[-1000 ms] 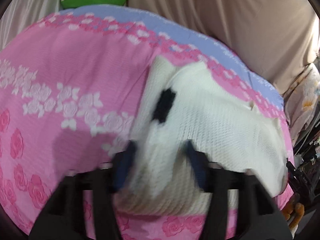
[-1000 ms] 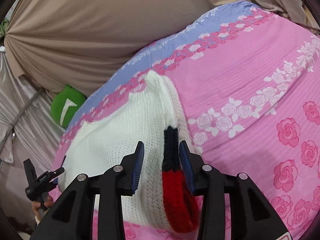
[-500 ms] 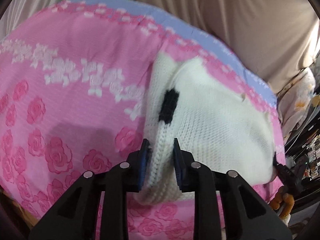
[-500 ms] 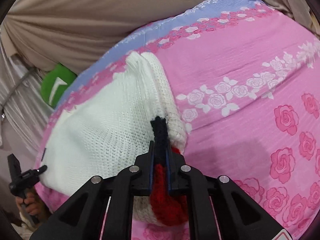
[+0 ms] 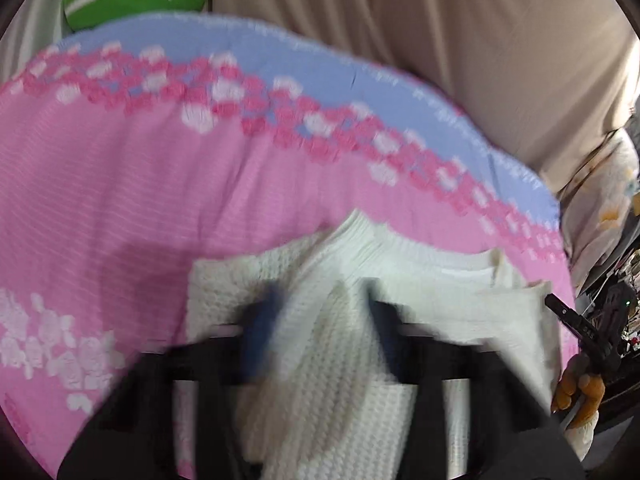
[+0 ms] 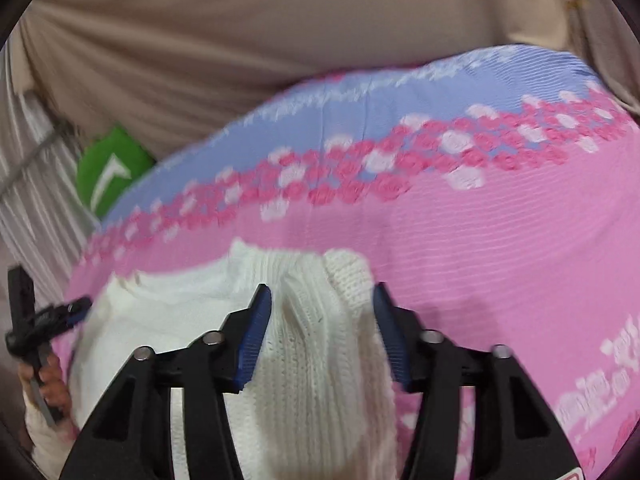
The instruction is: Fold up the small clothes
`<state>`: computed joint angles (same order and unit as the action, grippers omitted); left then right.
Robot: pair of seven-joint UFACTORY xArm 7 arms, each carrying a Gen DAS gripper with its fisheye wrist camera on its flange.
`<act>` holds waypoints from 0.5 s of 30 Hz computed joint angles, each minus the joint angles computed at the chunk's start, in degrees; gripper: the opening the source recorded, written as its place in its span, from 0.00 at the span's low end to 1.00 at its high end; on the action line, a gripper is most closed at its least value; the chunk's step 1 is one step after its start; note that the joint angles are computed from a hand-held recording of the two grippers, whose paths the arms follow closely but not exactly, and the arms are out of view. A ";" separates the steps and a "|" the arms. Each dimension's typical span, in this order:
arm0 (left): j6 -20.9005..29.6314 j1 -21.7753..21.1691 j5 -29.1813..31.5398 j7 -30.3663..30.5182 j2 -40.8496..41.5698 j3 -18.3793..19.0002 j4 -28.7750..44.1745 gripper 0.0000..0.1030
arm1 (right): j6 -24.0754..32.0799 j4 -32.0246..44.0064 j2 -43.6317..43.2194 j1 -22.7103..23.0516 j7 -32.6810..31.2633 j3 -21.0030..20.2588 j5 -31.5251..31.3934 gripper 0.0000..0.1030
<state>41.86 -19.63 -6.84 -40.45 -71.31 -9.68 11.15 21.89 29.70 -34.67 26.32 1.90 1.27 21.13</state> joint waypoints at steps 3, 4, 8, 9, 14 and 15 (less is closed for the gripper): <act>0.34 0.39 0.55 -1.44 -5.31 -1.40 -1.22 0.07 | -4.95 -1.26 -4.22 3.76 -1.99 -2.00 2.91 0.07; 1.75 1.35 1.89 -2.51 -8.10 -3.25 -0.69 0.07 | -8.71 -2.24 -6.57 7.20 -3.87 -4.51 5.35 0.07; 2.46 3.74 4.57 -4.24 -8.68 -4.82 0.06 0.07 | -9.69 0.51 -1.97 3.73 -1.16 -3.17 2.23 0.07; 1.85 3.78 4.59 -4.16 -6.55 -4.44 -0.10 0.07 | -6.28 2.62 2.36 1.06 0.31 -1.79 0.01 0.07; 2.85 3.51 6.49 -6.69 -3.39 -6.39 0.23 0.11 | -5.17 2.58 3.16 -3.27 4.08 2.09 -0.01 0.13; 5.48 3.69 7.36 -7.97 -5.97 -7.68 1.12 0.11 | -6.02 1.18 -0.40 -5.47 7.08 4.63 -1.89 0.17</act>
